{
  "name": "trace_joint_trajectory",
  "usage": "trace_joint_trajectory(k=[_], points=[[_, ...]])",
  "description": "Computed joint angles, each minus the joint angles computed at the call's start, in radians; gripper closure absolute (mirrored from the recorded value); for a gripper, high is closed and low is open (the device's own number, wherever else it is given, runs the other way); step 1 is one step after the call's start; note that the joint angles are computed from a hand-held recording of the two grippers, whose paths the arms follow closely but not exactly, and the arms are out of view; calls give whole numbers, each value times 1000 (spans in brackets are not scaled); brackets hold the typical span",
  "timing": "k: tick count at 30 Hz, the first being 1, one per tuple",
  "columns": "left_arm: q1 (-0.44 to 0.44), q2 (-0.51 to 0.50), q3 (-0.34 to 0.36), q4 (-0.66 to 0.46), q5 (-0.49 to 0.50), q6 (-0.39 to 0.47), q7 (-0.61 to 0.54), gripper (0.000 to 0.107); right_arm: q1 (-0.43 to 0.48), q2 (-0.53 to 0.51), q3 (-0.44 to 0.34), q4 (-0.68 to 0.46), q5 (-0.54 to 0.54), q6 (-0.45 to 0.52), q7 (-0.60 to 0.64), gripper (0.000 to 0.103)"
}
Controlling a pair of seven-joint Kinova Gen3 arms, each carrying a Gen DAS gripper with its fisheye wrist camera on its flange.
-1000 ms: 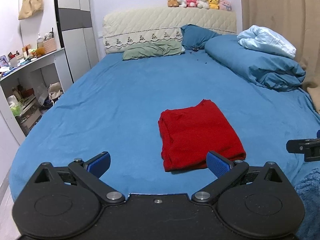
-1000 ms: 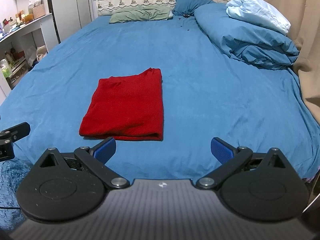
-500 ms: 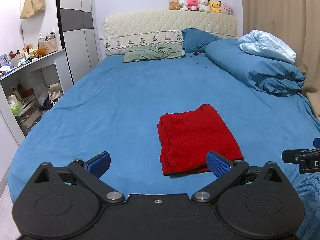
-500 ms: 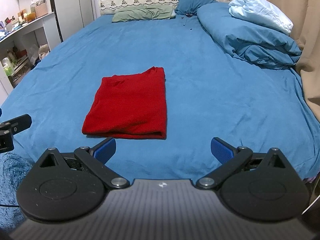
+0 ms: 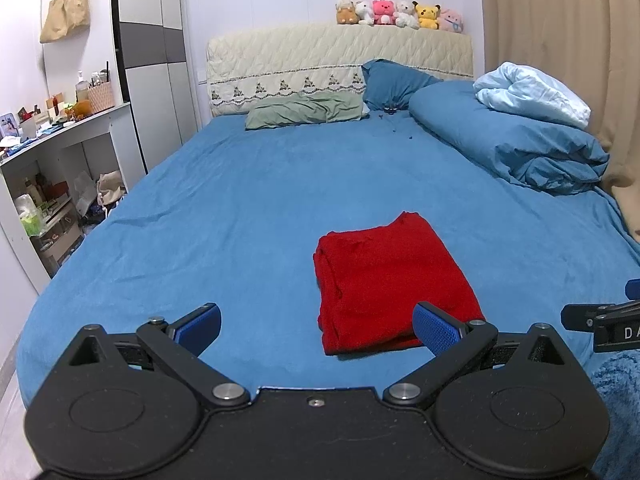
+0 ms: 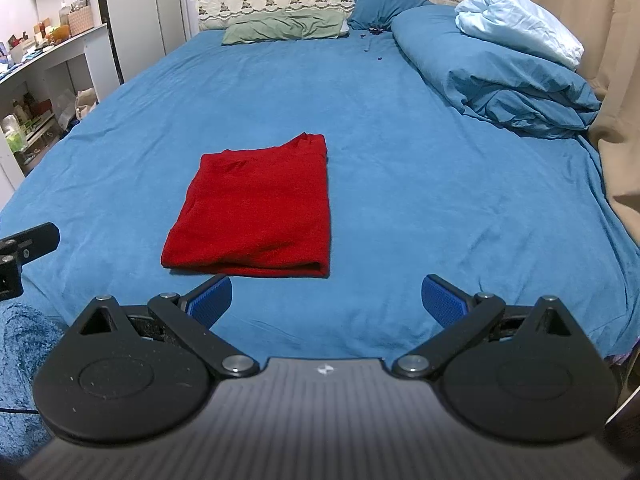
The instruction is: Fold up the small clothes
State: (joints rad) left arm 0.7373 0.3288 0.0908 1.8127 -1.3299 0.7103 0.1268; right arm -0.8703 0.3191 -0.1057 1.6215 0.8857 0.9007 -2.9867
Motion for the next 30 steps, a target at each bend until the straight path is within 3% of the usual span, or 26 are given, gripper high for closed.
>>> trace_joint_trajectory(k=[30], points=[[2,3,0,-1,-32,6,26,4,-4,4,0,-1,4,1,-6,0]])
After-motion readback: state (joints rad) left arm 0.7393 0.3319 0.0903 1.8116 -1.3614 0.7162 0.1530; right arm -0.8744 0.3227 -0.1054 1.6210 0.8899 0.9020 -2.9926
